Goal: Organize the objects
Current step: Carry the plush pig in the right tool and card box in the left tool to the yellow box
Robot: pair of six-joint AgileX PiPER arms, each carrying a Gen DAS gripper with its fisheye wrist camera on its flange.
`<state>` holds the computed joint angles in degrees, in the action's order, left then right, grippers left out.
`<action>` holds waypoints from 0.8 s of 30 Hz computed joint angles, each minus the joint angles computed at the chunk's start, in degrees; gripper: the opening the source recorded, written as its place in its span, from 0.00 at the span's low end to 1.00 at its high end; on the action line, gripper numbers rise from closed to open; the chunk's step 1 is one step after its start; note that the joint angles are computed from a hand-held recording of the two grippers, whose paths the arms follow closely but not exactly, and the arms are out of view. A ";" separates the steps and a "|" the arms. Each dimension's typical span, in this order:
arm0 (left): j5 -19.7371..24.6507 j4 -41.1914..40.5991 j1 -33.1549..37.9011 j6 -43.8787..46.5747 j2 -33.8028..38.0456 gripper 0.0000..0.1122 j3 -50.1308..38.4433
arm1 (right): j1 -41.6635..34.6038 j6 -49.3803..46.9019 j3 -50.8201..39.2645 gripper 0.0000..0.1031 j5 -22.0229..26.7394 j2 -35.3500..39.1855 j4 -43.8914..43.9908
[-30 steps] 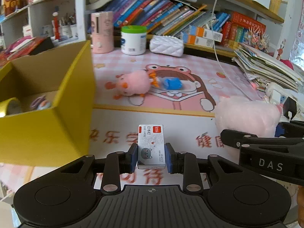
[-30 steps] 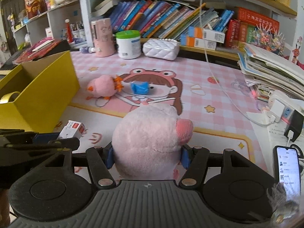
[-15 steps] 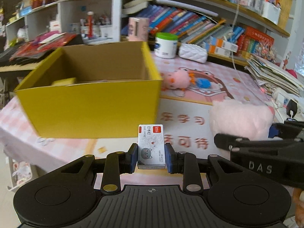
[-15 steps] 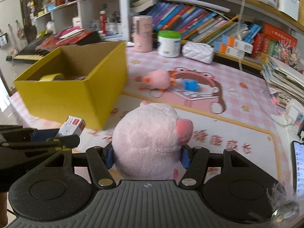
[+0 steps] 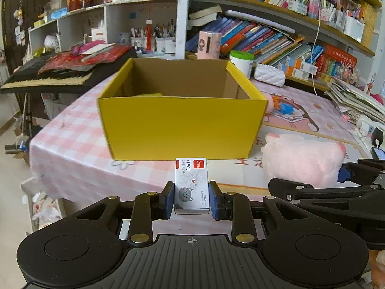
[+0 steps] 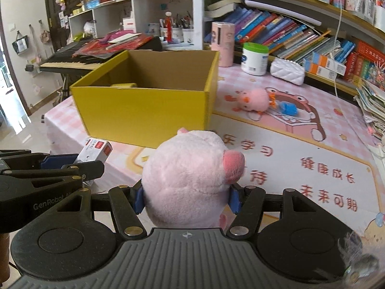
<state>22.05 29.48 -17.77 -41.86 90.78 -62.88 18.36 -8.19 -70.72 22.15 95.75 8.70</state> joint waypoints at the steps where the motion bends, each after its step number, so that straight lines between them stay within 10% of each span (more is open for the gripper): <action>1: -0.51 -0.43 0.65 0.91 -0.59 0.25 0.74 | 0.79 1.48 0.27 0.59 -0.28 -0.17 -1.05; 24: -9.65 -10.26 11.83 15.17 -7.94 0.25 7.80 | 13.37 27.53 -1.79 0.59 -2.29 0.56 -25.12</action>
